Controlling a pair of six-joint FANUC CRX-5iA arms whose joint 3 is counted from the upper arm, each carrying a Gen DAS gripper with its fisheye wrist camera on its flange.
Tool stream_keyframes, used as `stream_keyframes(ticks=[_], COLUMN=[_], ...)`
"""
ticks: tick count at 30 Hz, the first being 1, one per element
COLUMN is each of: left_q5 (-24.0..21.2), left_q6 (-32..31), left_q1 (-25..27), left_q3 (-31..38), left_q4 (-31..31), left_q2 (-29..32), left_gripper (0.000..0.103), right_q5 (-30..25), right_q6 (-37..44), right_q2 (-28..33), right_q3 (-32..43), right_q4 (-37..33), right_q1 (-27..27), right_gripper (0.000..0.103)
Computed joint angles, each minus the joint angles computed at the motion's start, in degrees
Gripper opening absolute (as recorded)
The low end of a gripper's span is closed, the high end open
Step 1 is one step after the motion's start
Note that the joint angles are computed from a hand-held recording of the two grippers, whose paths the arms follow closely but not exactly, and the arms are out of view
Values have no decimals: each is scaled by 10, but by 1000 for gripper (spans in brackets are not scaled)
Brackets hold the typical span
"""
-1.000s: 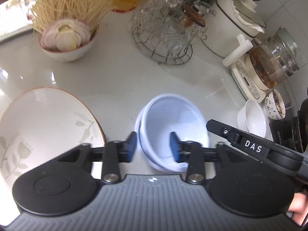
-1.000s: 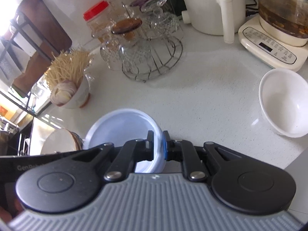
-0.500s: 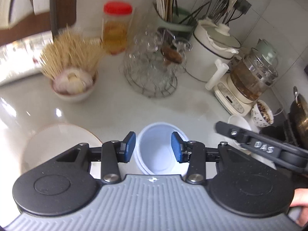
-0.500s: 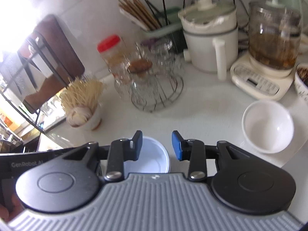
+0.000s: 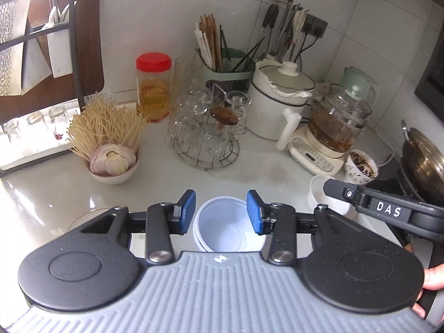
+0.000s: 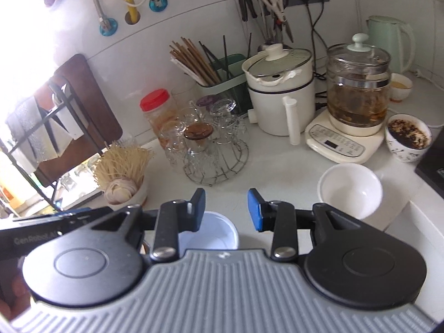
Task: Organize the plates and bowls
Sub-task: 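Move both grippers toward the white ceramic bowl by the tea maker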
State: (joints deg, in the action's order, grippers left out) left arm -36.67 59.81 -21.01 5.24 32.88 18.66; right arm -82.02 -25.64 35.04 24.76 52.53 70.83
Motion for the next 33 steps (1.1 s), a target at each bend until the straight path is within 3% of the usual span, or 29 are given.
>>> stream_keyframes(ticks=[5,8,15,22,33], left_q5=[0,-4,-11,-45,-133], left_q6=[-66,-87,-78,-35,46], left_q1=[7,8,-9,-44,-93], left_q3=[-36,-40,0,104,328], left_q4=[56,72,56,18,-52], left_q2=[-20,-22,3,78,229], left_gripper=[46,46,46,46,46], right_q5=[-52,-51,-67,-63,-24], right_q6=[6,-21,-25,-64,-131], right_q2=[31,30,10,-48,-140], right_q3=[54,51,15,-79,-224], right_q4=[-10,-2,9,0,-34], right_q1=[14,18,18,6,-24], right_gripper=[38,38,37,37,37])
